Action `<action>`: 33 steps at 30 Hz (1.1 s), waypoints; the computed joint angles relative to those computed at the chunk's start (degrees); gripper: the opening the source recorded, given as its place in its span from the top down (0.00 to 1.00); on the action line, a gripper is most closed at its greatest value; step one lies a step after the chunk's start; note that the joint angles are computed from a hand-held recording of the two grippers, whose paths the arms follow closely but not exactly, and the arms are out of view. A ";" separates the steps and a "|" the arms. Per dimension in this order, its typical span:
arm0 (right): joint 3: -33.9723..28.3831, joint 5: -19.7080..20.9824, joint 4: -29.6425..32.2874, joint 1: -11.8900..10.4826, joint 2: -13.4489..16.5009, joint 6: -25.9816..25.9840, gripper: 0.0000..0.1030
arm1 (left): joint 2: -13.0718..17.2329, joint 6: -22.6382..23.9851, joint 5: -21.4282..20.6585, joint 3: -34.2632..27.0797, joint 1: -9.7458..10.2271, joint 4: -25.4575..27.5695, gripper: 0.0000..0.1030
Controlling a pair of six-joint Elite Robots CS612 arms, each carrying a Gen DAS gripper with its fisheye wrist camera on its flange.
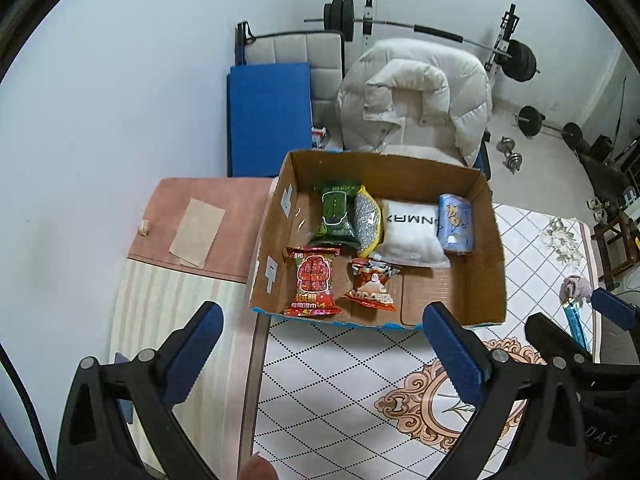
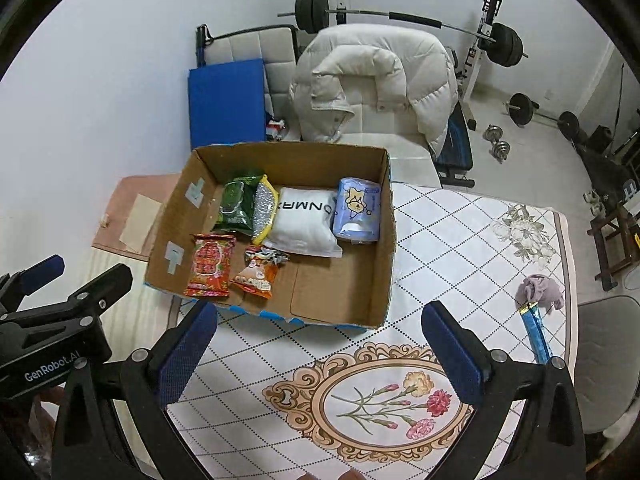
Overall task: Organize soft objects
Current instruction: 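Grasp the blue tube with the left tool while the right tool reaches toward the lilac cloth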
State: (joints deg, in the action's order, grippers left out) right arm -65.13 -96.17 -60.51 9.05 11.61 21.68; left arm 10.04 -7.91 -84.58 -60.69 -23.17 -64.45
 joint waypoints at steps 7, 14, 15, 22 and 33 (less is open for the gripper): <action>-2.85 1.69 0.65 -0.31 0.54 0.10 0.00 | 0.34 -0.80 1.62 -2.32 -0.72 0.33 0.01; -6.70 5.38 3.04 -2.21 2.13 1.34 0.00 | -0.09 -0.86 1.04 -1.78 -2.17 0.75 0.01; -7.92 5.90 3.94 -2.79 2.67 1.89 0.00 | -0.03 -0.69 1.52 -1.77 -2.63 0.75 0.01; -19.67 4.58 17.16 -9.76 8.07 7.18 0.00 | 0.51 1.61 -4.08 1.22 -7.32 3.71 0.01; -34.19 7.42 31.85 -25.25 17.43 13.40 0.00 | -3.81 -2.12 -18.29 23.27 -15.90 4.97 0.01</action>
State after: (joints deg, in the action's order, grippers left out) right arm -99.32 -88.75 -28.66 -16.20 29.03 35.07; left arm 6.23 -10.03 -102.87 -37.43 -39.07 -59.48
